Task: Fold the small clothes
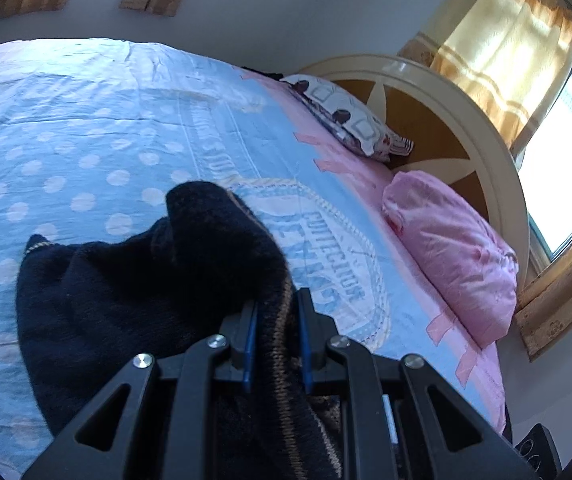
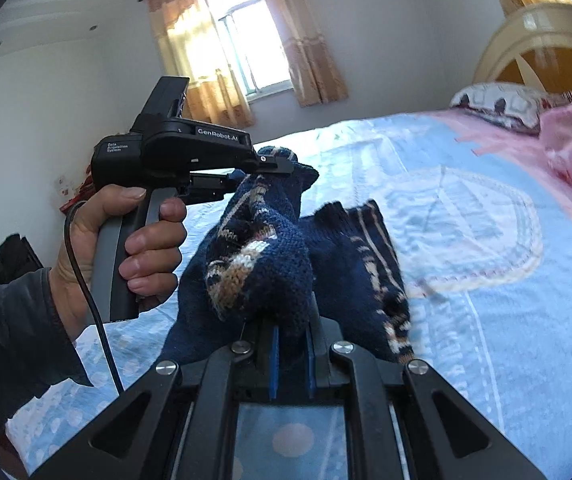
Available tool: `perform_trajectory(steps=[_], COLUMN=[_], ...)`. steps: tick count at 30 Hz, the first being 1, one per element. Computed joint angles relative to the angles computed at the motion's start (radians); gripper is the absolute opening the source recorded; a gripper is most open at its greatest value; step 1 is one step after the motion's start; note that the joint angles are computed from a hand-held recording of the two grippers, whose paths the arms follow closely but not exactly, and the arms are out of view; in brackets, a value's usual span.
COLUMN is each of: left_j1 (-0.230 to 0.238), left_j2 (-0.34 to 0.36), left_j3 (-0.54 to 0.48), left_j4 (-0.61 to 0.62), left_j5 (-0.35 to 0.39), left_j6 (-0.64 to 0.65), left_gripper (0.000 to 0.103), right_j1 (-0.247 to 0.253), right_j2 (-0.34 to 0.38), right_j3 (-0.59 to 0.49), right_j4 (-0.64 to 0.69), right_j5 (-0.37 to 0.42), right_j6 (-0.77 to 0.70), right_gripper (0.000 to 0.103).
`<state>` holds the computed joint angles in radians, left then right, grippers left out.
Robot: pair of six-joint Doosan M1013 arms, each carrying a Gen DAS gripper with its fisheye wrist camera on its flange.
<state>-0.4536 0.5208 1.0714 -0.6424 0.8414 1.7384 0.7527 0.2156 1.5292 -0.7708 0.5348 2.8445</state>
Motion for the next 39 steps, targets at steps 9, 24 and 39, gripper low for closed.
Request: perform_trajectory(steps=[9,24,39], left_j1=[-0.016,-0.055,-0.065], left_j2=[0.033,0.064,-0.179], left_j3=[-0.033,-0.081,0.287], left_j4=[0.048,0.163,0.5], left_j5=[0.032,0.03,-0.213], left_j6=[-0.037,-0.097,-0.173], left_gripper=[0.018,0.024,0.082], right_j1=[-0.026,-0.077,-0.073], right_j2=[-0.005,-0.016,-0.067], right_j3=[0.025,0.071,0.122], right_j4=[0.08,0.29,0.093], right_j5=[-0.02,-0.072,-0.079], right_j6=[0.013,-0.026,0.219], right_gripper=[0.009,0.009,0.06])
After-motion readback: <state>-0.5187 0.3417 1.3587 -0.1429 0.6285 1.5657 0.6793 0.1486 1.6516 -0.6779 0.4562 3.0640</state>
